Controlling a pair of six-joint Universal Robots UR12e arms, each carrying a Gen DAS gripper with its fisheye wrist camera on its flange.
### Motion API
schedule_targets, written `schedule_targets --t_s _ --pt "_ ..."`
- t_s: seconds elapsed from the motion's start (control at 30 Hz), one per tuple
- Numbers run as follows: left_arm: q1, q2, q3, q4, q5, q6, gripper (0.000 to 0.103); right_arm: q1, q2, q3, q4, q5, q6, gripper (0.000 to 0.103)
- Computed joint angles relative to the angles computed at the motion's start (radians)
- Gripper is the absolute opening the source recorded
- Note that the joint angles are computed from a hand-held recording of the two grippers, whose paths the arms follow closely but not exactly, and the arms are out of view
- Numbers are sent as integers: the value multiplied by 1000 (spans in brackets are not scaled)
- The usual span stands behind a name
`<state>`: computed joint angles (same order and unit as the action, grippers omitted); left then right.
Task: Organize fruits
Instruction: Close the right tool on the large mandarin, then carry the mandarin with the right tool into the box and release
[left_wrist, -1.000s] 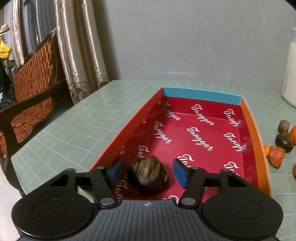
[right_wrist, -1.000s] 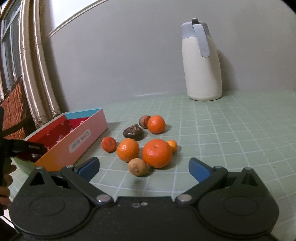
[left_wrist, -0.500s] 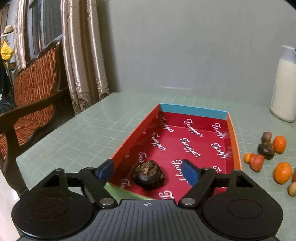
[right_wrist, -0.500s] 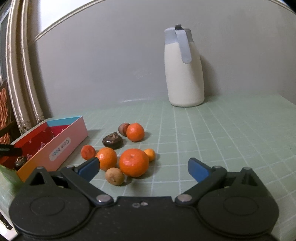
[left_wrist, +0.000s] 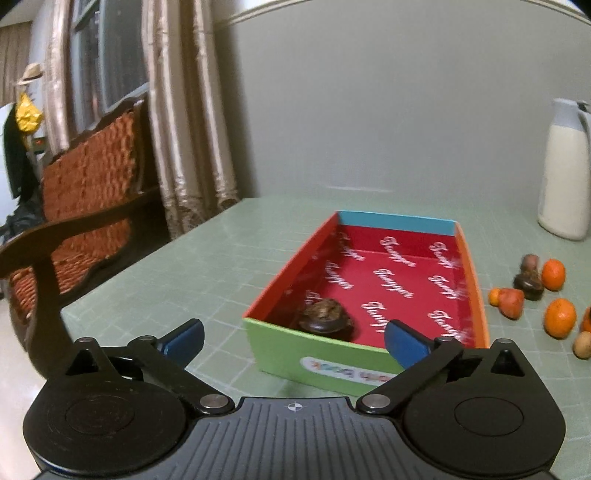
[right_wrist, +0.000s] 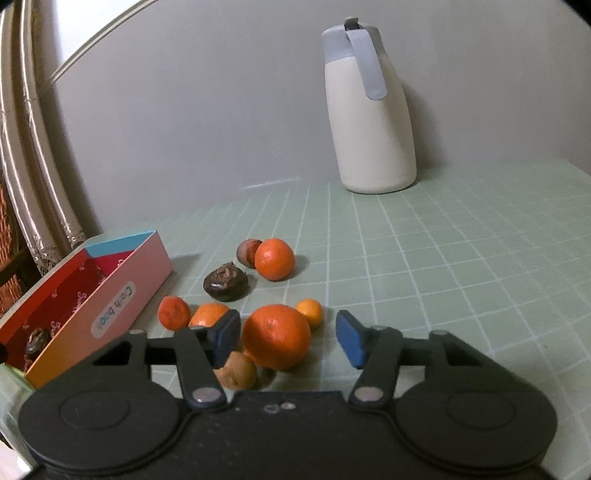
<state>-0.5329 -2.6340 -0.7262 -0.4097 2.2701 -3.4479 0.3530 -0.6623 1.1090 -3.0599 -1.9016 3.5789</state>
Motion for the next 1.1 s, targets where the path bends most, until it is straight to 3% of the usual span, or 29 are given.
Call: schedule_targets --t_s 0.1,0.23,0.37,0.57,0.87,1.1 --pt "4 10 -23 14 20 -32 103 -5 3 -3 4 28 18 52" --pt "11 22 -40 -16 24 -76 103 -9 5 -3 5 77 44 42" --pt "15 29 -55 -23 36 -104 103 -4 12 -11 2 64 26 41" --pt "22 46 -89 -21 64 -152 103 8 21 -14 -92 23 -26 41" --pt "35 80 -149 -33 94 -219 103 13 43 -64 -139 172 -107 41" --pt "50 117 -216 -53 112 -291 103 28 86 -162 -102 274 -162 41"
